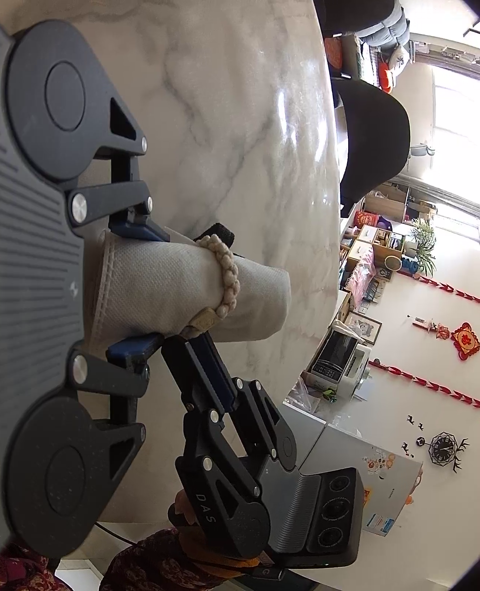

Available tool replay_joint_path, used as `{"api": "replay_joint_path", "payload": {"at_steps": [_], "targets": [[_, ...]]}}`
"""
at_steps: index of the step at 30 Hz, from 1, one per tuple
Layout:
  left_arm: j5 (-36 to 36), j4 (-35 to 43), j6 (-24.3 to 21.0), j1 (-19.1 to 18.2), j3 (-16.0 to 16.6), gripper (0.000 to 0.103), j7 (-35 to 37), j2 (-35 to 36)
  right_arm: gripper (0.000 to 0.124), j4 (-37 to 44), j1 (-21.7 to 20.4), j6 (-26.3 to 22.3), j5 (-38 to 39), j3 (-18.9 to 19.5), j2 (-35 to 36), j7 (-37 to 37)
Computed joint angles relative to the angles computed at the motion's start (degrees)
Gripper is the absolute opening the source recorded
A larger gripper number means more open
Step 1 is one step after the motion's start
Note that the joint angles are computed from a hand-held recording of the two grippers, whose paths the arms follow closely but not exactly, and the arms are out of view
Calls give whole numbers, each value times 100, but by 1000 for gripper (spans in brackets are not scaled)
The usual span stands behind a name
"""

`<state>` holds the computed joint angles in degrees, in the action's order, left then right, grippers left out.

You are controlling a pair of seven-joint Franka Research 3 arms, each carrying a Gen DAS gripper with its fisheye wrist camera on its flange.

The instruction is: Fold shopping bag

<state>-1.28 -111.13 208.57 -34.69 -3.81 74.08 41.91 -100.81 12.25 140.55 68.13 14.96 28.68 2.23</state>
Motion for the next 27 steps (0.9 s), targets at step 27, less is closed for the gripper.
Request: {"api": "replay_joint_path", "payload": {"at_steps": [27], "targets": [[-1382, 90, -99, -1076, 676, 57, 1324, 72, 35, 1143, -156, -1359, -848, -38, 691, 1125]]}}
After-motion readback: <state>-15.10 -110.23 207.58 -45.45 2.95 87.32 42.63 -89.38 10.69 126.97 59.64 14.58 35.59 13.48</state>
